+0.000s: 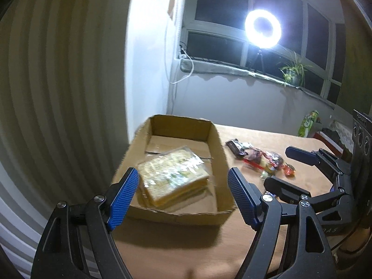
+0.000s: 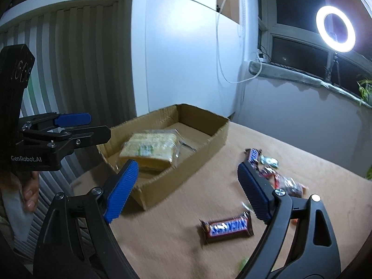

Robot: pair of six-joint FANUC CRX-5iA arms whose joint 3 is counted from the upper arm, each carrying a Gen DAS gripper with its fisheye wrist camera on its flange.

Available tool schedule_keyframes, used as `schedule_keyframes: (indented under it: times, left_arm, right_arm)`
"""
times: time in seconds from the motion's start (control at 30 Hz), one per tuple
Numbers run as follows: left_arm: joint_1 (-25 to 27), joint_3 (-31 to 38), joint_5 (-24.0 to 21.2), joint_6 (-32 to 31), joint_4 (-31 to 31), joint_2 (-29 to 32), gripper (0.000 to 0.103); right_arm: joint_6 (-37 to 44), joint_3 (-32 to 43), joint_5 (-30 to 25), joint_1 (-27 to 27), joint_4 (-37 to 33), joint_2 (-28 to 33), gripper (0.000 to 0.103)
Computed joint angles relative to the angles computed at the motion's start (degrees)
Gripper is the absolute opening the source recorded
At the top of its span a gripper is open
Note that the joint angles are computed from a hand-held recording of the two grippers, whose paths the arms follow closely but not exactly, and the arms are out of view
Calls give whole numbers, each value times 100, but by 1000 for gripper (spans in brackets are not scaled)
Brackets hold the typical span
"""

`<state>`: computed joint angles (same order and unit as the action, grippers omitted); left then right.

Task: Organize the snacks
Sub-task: 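Grasp the Snickers bar with the left gripper while the right grasps the green candy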

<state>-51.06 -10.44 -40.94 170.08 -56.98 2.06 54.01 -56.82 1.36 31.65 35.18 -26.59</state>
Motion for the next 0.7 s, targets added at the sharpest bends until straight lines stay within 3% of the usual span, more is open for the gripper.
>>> schedule_keyframes:
  times: [0.4, 0.7]
  left_arm:
    - [-294, 513, 17, -651, 285, 463, 79]
    - [-435, 840, 64, -1065, 542, 810, 79]
  right_arm:
    - [2314, 152, -899, -236, -2686, -715, 90]
    - [3376, 251, -1257, -597, -3838, -980, 90]
